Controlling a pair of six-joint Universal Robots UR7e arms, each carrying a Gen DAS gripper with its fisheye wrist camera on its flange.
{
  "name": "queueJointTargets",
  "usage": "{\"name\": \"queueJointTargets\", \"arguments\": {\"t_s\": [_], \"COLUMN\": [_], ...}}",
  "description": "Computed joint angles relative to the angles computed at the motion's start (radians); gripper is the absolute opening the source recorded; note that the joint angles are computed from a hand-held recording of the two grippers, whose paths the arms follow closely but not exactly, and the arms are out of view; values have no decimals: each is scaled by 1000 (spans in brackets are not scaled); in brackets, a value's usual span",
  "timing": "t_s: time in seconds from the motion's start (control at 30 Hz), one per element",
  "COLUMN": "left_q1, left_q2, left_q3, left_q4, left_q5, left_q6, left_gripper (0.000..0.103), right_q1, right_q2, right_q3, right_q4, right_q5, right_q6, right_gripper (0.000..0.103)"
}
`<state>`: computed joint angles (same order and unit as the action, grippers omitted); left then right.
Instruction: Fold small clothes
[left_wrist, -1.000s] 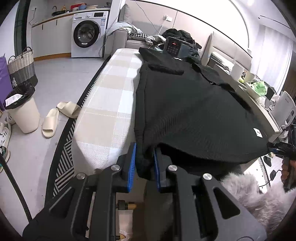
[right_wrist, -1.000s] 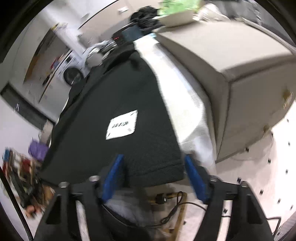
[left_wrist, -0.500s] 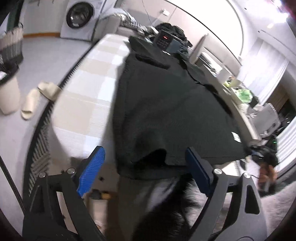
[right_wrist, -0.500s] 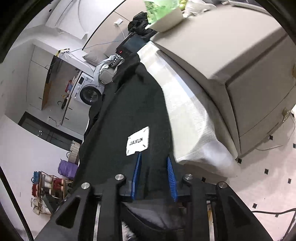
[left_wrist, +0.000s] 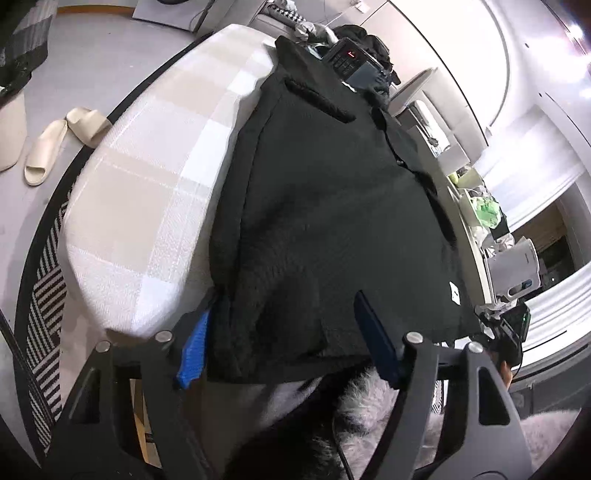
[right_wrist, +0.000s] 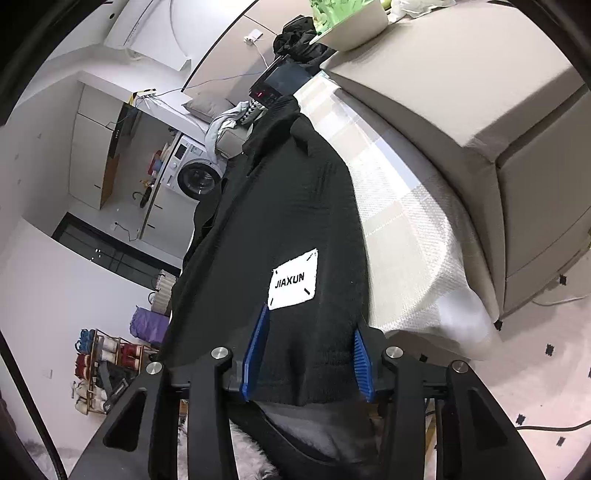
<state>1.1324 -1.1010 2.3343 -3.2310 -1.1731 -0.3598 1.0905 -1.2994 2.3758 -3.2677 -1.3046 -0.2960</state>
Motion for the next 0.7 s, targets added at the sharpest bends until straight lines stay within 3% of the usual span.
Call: {"name": "queueJointTargets", "arguments": {"t_s": [0.07, 0.1, 0.13, 0.2, 0.27, 0.4, 0.5, 0.7], "left_q1": [1, -3, -8, -12, -10, -20, -44, -120], "left_q2": [7, 14, 21, 36, 47, 43, 12, -60], "left_q3": [-21, -31, -40, -57, -54, -28, 14, 127], "left_q4": [31, 44, 62, 92, 64, 0, -51, -269], "left_q5": [10, 28, 48, 68, 62, 51, 34, -67], "left_q6": [-27, -34, -36, -38, -28, 5, 43, 205], "left_gripper": [58, 49, 33, 17, 8, 5, 4, 4], "right_q1": [1, 2, 4, 14, 36, 79, 43, -69], "right_q2": [1, 5, 9, 20, 31, 65, 54, -91], "right_q3": [-2, -4, -6, -10, -13, -16, 9, 106], "right_q4": [1, -1, -6, -22, -44, -111, -130, -3], "right_q5": [3, 7, 6, -8, -45, -156, -72, 281], "right_q6": [-2, -1, 1, 2, -8, -31, -32, -204], "right_gripper": [44, 44, 44, 44, 42, 8, 6, 5]}}
